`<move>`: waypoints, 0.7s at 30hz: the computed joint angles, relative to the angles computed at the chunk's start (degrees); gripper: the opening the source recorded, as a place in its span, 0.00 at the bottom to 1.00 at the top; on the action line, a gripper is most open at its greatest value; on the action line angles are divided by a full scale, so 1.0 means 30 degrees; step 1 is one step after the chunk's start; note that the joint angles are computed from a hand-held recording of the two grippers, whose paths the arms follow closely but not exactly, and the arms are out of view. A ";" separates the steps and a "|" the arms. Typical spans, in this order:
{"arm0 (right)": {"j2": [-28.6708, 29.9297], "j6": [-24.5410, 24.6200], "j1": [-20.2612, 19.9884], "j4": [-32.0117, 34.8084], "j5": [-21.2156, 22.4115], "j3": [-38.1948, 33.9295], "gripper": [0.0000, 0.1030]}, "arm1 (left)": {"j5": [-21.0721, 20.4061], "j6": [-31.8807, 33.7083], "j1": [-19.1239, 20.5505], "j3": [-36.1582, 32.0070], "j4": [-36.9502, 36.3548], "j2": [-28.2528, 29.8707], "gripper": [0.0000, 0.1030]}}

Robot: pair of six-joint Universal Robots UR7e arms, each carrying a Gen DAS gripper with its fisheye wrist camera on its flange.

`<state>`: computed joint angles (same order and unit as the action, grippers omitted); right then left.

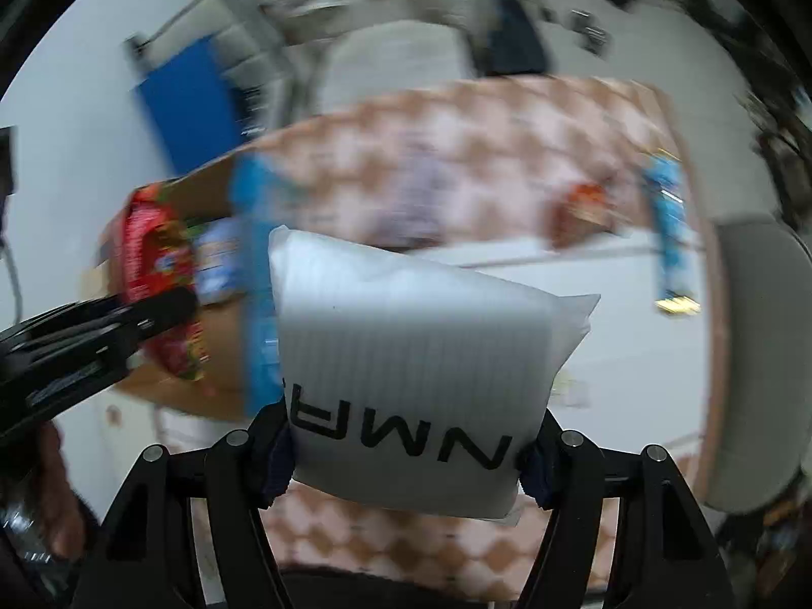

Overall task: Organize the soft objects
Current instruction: 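Lower both items into the box beside the green bag and release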

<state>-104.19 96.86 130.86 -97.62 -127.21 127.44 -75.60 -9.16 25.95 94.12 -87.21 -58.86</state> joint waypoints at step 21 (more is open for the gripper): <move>1.1647 -0.9229 -0.7012 -1.0285 0.3621 -0.3349 0.70 | 0.6523 -0.0577 0.7119 -0.6460 0.3673 0.5909 0.41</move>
